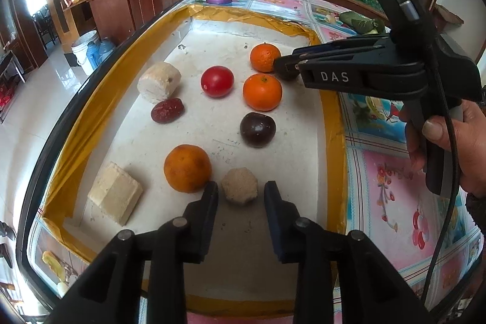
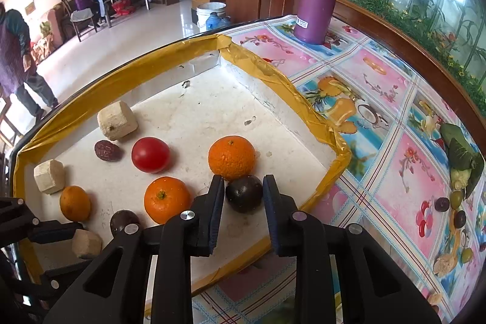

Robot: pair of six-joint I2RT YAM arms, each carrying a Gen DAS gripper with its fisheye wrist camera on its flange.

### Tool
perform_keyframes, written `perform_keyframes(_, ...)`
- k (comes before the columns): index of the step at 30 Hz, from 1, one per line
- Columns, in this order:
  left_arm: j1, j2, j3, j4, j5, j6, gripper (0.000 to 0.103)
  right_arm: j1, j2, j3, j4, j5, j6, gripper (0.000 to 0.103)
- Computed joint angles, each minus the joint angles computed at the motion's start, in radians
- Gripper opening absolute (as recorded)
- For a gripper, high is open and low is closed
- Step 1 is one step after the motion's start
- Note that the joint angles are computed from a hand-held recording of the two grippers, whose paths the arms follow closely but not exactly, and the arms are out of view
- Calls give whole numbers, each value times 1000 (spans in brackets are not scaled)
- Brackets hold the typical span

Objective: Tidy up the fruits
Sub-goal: 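Open the left tool to drop the biscuit while the right tool holds the dark fruit, then open the right tool to drop the dark brown fruit into the tray, then withdraw both tools from the tray toward the foods on the table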

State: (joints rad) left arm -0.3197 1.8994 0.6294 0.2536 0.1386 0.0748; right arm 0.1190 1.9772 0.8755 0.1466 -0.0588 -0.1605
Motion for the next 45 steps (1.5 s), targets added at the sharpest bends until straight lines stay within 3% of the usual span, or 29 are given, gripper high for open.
perform_keyframes(8, 19, -50, -34, 0, 6, 6, 36, 6, -80, -71, 16, 11, 14, 29)
perform_keyframes(14, 48, -114, -79, 25, -6, -21, 47, -4, -206, -174, 18, 0, 41, 33)
perform_keyframes(22, 31, -204, -152, 97, -66, -89, 74, -36, -416, -366, 21, -5, 103, 44)
perform_keyframes(26, -15, -234, -164, 105, -89, -130, 78, -88, -557, -482, 10, -10, 127, 55)
perform_keyframes(29, -70, -260, -168, 101, -114, -161, 81, -145, -697, -565, -31, -22, 124, 56)
perform_keyframes(35, -212, -301, -164, 102, -176, -219, 85, -334, -991, -677, -193, -87, 46, 59)
perform_keyframes(39, -317, -298, -131, 79, -218, -254, 86, -539, -1161, -709, -335, -183, -64, 64)
perform_keyframes(42, -394, -280, -96, 54, -249, -277, 87, -743, -1229, -710, -427, -292, -178, 65)
perform_keyframes(45, -452, -247, -51, 27, -269, -291, 88, -961, -1201, -691, -475, -408, -310, 65)
